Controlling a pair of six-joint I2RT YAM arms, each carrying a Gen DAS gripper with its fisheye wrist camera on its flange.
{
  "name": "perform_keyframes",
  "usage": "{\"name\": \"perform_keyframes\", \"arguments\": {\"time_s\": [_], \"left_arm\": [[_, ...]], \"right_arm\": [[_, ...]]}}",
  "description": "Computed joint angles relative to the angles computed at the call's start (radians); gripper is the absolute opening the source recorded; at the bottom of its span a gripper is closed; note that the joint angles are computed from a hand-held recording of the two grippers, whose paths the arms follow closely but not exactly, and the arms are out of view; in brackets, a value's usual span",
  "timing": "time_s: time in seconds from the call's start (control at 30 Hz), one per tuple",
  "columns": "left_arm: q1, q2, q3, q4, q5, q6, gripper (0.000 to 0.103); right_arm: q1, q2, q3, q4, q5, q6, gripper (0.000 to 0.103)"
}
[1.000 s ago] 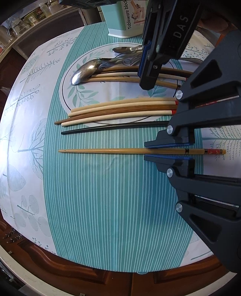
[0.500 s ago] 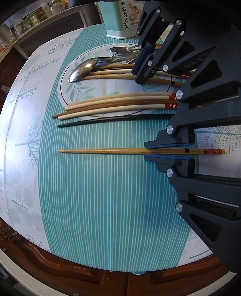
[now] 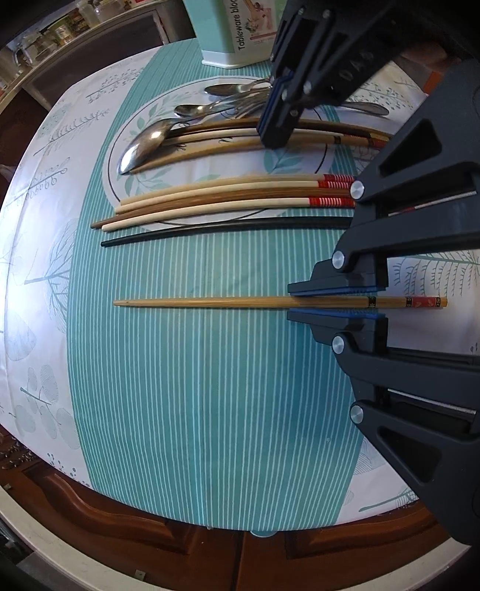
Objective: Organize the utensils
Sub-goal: 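Lift the held chopsticks with both tools and carry them over the green holder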
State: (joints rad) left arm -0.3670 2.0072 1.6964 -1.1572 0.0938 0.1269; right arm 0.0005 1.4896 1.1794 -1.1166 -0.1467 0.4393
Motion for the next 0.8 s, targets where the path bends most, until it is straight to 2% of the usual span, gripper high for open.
{"name": "perform_keyframes", "arguments": {"time_s": [0.1, 0.33, 0.4, 0.43, 0.5, 0.63, 0.73, 0.8], "left_arm": [[-0.017, -0.038, -0.033, 0.021, -0.004, 0.002, 0.004], [-0.052, -0.137, -0.021, -0.004, 0.066, 0.005, 0.004], [-0.071, -0.163, 0.008, -0.034, 0.078, 0.006, 0.004], [-0.099, -0.135, 0.074, -0.054, 0.079, -0.014, 0.004], [-0.112, -0.141, 0.140, -0.097, 0.099, -0.009, 0.004], [-0.195, -0.147, 0.271, -0.131, 0.140, -0.070, 0.004], [-0.261, -0.145, 0.385, -0.140, 0.164, -0.123, 0.004], [-0.307, -0.136, 0.475, -0.130, 0.171, -0.165, 0.004]], "right_arm": [[-0.055, -0.067, -0.052, 0.019, -0.058, -0.026, 0.006], [-0.176, -0.250, -0.128, 0.019, -0.195, -0.098, 0.005], [-0.206, -0.294, -0.110, -0.009, -0.229, -0.117, 0.005], [-0.239, -0.324, -0.111, -0.020, -0.265, -0.138, 0.005], [-0.343, -0.331, -0.082, -0.058, -0.350, -0.222, 0.005], [-0.512, -0.408, -0.037, -0.138, -0.488, -0.338, 0.005], [-0.722, -0.435, 0.065, -0.256, -0.602, -0.519, 0.005], [-0.918, -0.441, 0.147, -0.328, -0.691, -0.684, 0.005]]}}
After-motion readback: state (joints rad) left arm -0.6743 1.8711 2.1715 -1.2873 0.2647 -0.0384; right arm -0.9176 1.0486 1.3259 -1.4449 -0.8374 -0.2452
